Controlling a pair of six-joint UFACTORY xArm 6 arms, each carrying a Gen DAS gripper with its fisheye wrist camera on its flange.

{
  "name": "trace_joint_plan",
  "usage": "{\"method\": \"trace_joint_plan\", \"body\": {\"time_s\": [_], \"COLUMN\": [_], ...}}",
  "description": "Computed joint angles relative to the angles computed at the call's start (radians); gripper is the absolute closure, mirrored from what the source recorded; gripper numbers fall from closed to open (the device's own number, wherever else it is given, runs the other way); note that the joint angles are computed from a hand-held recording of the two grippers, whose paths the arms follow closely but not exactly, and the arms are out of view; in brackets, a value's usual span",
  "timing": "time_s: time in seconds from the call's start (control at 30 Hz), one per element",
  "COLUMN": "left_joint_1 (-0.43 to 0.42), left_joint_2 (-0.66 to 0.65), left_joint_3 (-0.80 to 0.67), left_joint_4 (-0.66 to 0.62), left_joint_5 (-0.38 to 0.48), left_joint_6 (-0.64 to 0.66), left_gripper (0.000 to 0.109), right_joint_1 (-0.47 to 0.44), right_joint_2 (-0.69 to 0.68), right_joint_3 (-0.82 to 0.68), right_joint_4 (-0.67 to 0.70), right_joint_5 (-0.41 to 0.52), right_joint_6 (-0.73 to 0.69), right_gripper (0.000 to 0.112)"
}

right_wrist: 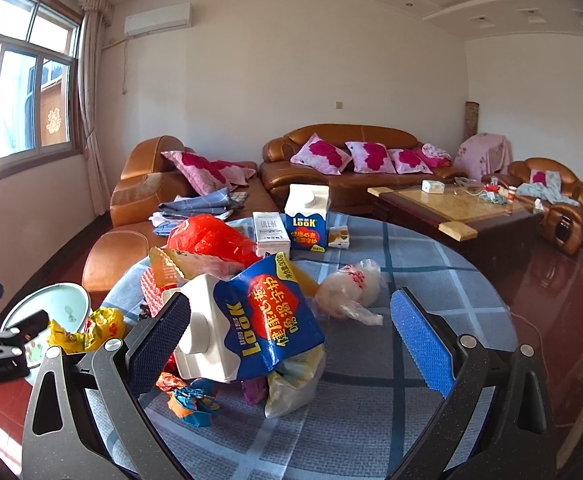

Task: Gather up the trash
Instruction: 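Grasp the yellow wrapper with the left tool while the right tool grasps the LOOK carton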

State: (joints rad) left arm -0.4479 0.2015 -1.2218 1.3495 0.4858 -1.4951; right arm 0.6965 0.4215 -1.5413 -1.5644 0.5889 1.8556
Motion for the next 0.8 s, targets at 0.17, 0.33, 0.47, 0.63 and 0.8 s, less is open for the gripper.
{"method": "trace_joint_plan", "body": {"time_s": [0.17, 0.33, 0.47, 0.63, 0.8], "left_joint_1": [0.011, 0.033, 0.034, 0.035, 0.035], "left_joint_2": [0.081, 0.131, 0.134, 0.104, 0.075], "left_joint_3": [-0.043, -0.058, -0.058, -0.037, -0.014], "left_joint_4": [-0.073, -0.163, -0.126, -0.076, -0.050], "left_joint_5": [-0.101, -0.227, -0.244, -0.246, -0.243], "left_joint_6": [0.096, 0.188, 0.155, 0.103, 0.073], "left_gripper": [0.048, 0.091, 0.092, 0.092, 0.092], "right_joint_1": [-0.012, -0.028, -0.056, -0.080, -0.097], "right_joint_2": [0.008, 0.034, 0.077, 0.116, 0.134], "right_joint_3": [0.000, -0.032, -0.078, -0.123, -0.141], "right_joint_4": [-0.012, 0.036, 0.078, 0.125, 0.129], "right_joint_5": [-0.017, -0.073, -0.163, -0.238, -0.339], "right_joint_6": [0.013, -0.053, -0.109, -0.187, -0.207], "right_gripper": [0.014, 0.014, 0.014, 0.014, 0.014]}}
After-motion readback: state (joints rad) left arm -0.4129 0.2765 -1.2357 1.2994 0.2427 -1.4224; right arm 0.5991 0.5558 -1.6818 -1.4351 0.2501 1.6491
